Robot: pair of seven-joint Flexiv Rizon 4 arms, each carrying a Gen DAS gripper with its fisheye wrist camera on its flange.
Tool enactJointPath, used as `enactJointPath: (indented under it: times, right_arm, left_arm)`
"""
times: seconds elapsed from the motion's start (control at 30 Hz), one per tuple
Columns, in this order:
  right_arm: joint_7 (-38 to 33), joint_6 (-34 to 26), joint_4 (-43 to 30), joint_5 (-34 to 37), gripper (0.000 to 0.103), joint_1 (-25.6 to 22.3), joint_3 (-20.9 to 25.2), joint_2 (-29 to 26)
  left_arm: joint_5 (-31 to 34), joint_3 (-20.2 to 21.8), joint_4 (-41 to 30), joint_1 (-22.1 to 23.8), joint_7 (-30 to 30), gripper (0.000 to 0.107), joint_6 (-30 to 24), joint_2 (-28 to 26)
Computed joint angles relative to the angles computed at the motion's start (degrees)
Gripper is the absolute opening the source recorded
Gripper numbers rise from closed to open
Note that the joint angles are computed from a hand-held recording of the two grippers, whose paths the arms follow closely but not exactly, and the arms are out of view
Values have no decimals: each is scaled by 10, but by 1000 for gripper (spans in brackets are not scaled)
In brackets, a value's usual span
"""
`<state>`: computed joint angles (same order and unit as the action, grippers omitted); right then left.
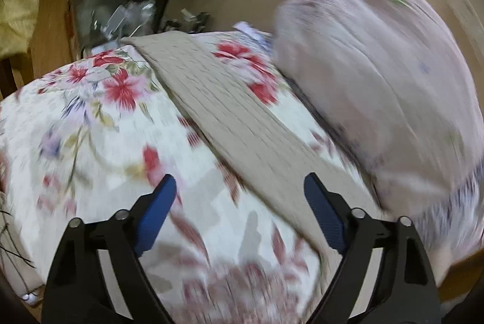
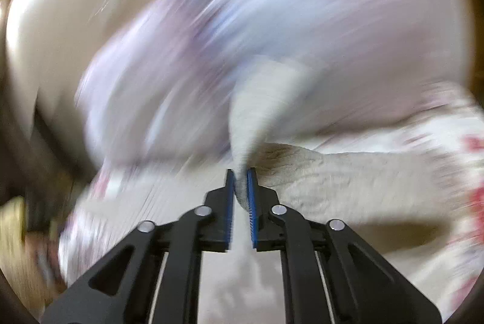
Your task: Fold small clothes
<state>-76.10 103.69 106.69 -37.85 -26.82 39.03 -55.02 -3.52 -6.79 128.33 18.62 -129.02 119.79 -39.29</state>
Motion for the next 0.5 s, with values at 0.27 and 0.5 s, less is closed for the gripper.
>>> enactJointPath:
  times: [0.27, 0.5]
  right_arm:
    - [13, -50, 71, 80, 55, 67, -19, 38]
    - [36, -46, 85, 153, 57, 88, -73, 75]
  left_arm:
    - [71, -93, -69, 165, -2, 64, -36, -62]
    - [90, -151, -103, 240, -5, 36, -40, -105]
